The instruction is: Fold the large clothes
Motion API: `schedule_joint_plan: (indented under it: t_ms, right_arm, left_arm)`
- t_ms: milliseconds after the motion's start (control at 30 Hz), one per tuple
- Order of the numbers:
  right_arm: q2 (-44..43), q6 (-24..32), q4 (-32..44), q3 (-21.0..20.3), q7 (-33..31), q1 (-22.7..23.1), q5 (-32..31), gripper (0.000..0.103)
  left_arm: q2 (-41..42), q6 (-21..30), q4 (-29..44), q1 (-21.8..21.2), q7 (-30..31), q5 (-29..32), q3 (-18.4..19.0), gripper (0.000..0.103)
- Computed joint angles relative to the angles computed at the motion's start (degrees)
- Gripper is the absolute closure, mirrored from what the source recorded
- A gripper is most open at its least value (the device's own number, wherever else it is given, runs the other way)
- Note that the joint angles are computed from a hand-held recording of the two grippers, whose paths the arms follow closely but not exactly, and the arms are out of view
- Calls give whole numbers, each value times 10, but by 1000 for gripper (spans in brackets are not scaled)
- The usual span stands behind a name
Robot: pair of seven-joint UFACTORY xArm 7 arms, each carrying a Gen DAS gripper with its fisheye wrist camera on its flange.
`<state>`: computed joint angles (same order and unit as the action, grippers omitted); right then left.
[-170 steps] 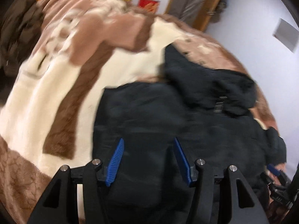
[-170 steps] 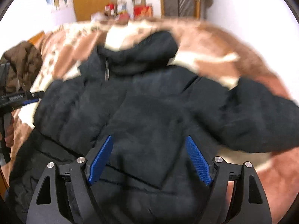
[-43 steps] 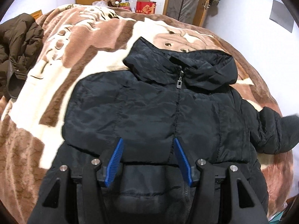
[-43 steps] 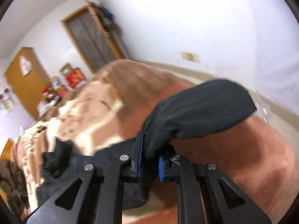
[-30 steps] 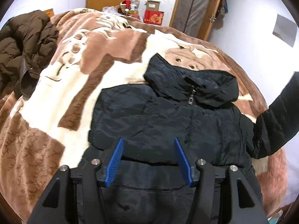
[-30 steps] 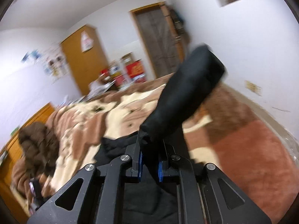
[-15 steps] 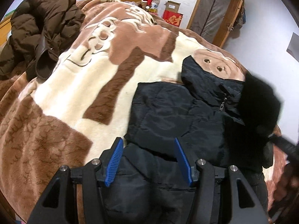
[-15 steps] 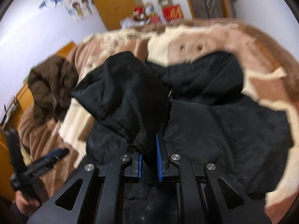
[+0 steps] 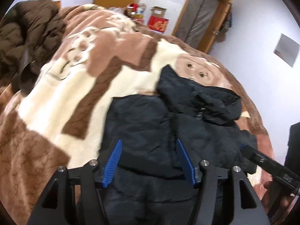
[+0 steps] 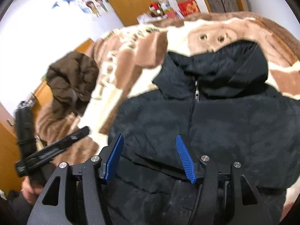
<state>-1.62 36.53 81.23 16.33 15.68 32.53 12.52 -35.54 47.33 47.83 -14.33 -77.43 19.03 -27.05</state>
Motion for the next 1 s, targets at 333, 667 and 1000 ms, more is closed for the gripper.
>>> schedule_joint_plan:
  t_ms: [333, 667, 1000]
  right_arm:
    - [-117, 50, -130, -32, 178, -129, -199, 44]
    - [3, 40, -112, -33, 160, -113, -246, 48]
    - [-19, 81, -65, -44, 148, -101, -259, 48]
  left_arm:
    - [228, -98, 123, 1, -4, 127, -19, 41]
    - [286, -86, 75, -47, -99, 198, 28, 37]
    - [254, -57, 86, -105, -64, 139, 87, 38]
